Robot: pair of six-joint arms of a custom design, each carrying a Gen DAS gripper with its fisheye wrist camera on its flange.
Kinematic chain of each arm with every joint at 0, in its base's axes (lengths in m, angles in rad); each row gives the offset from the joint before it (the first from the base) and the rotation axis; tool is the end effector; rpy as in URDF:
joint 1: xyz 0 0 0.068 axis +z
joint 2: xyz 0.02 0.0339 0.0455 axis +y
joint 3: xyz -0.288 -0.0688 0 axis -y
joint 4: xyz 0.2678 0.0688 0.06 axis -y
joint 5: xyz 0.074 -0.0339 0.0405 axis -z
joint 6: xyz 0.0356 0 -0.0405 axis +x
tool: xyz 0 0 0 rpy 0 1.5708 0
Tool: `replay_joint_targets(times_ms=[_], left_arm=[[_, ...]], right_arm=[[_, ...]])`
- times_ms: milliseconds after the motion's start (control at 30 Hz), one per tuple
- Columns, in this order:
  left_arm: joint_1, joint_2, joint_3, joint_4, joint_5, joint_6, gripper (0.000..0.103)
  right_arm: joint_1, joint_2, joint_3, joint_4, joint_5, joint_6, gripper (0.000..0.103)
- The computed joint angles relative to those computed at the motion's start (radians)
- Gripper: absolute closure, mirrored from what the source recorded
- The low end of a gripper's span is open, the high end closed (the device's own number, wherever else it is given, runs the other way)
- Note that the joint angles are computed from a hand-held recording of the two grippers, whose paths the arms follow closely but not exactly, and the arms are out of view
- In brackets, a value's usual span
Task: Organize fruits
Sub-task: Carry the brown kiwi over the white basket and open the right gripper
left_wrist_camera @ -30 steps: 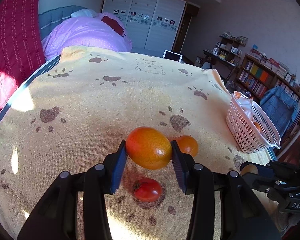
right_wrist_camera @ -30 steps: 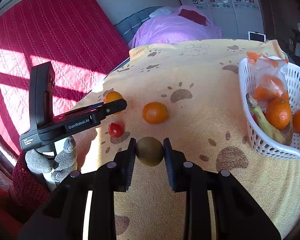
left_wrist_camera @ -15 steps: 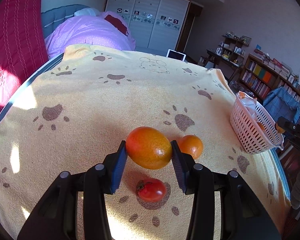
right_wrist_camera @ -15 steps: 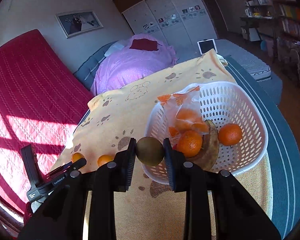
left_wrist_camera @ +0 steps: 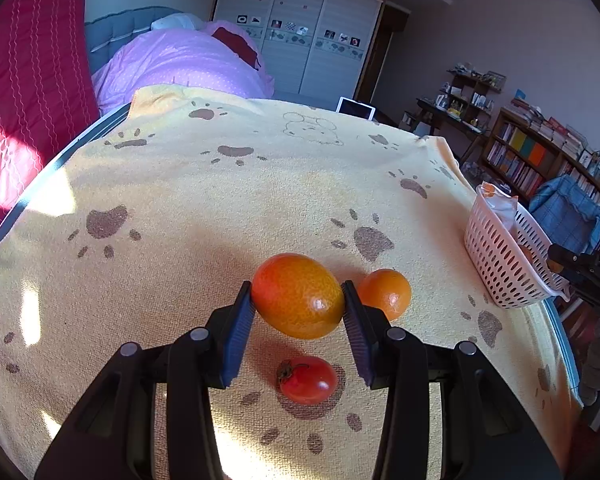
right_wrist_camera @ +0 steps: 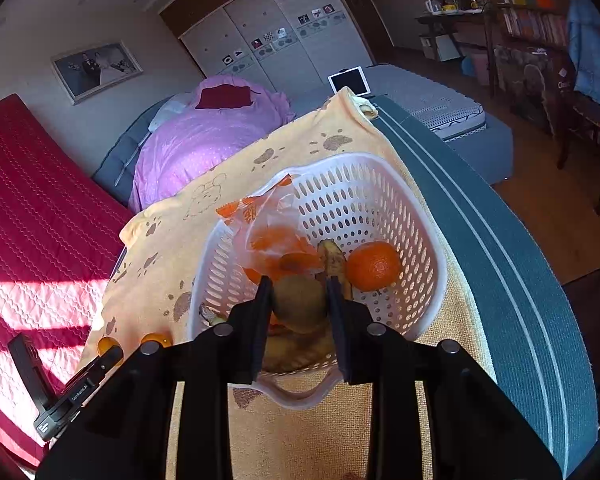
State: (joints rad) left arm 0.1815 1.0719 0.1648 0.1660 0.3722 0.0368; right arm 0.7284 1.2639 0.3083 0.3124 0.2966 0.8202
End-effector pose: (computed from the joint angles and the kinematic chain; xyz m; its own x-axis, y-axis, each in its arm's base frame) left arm 0.1730 0.0186 0.1201 -0.6600 -0.0863 -0.7463 0.1201 0.9685 -0.2182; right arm 0.1733 0.1407 0.1392 -0.6432 0.3634 -0.6740 0.0121 0.8849 0.4656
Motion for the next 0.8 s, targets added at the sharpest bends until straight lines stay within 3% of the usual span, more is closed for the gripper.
replay_joint_targets(times_ms=[167,533,800], left_arm=[[0.0,0.001,0.0,0.002,0.0,0.0,0.059],[0.022,0.011,-0.004,0.026,0.014,-0.007,0.059],[-0.002,-0.019,-0.017,0.027,-0.034,-0.026,0.059]], right_arm=[[0.01,-0.023,-0.012,0.008,0.034,0.018,0.063],[0.022,-0.087,-0.037,0.003,0.089,0.038,0.063],[0.031,-0.098,-0.037,-0.018,0.126,0.056,0.062]])
